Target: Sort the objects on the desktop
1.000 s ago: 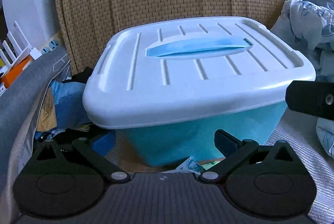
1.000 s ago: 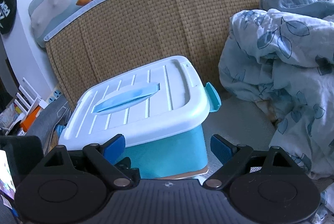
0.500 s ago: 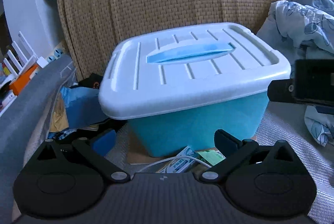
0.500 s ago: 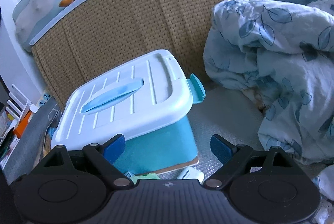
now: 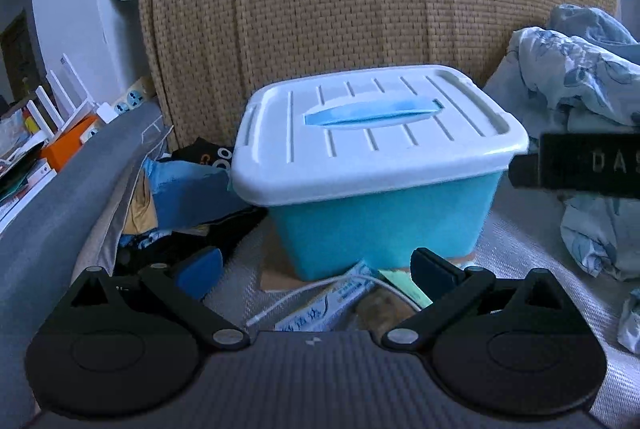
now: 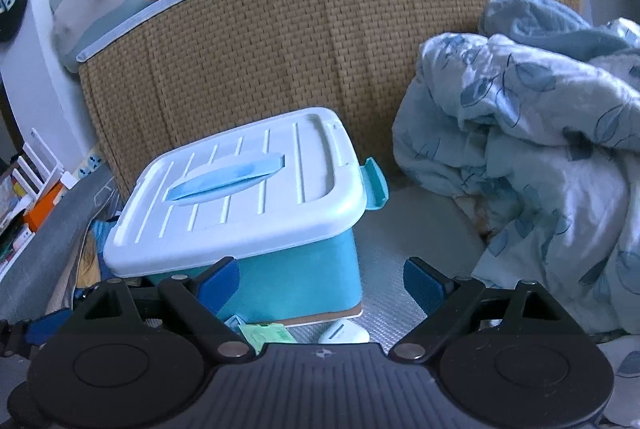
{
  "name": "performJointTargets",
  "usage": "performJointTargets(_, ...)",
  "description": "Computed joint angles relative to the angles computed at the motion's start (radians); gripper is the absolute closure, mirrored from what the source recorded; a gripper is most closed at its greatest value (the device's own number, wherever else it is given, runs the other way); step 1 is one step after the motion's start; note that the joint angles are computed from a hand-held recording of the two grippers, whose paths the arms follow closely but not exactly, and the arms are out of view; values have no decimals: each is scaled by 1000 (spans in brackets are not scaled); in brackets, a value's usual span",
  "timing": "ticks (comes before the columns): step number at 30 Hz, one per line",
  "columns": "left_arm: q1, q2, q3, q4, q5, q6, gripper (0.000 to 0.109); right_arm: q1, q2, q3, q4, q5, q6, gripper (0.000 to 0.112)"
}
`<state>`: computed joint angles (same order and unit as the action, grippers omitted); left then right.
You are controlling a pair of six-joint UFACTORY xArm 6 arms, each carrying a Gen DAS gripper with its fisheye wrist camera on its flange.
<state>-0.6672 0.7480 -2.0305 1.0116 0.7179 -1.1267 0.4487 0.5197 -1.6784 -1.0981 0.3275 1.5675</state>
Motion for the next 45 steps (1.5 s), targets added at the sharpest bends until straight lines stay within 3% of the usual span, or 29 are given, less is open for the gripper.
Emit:
performJointTargets(15, -30, -245, 320, 134, -28, -214, 6, 46, -122, 132, -167, 29, 148, 20)
performJointTargets(22, -98, -331, 428, 263, 143, -247, 6, 97, -195, 209, -353, 83, 254, 20)
performJointTargets(26, -85, -445, 581, 335, 31, -350, 6, 111, -249, 275, -430, 84, 340, 20)
performJointTargets(31, -61, -543, 703, 294, -77, -406, 6, 144, -296, 337, -382, 139, 298, 20)
performJointTargets(36, -66, -597, 784, 302, -106, -454, 6, 191, -331, 384, -359, 199, 256, 20)
performJointTargets(40, -72, -628, 823, 276, -125, -462, 6, 218, -378, 436, -415, 201, 336, 20)
performJointTargets(45, -88, -666, 873, 384, -142, -567, 6, 250, -427, 492, -400, 249, 346, 20)
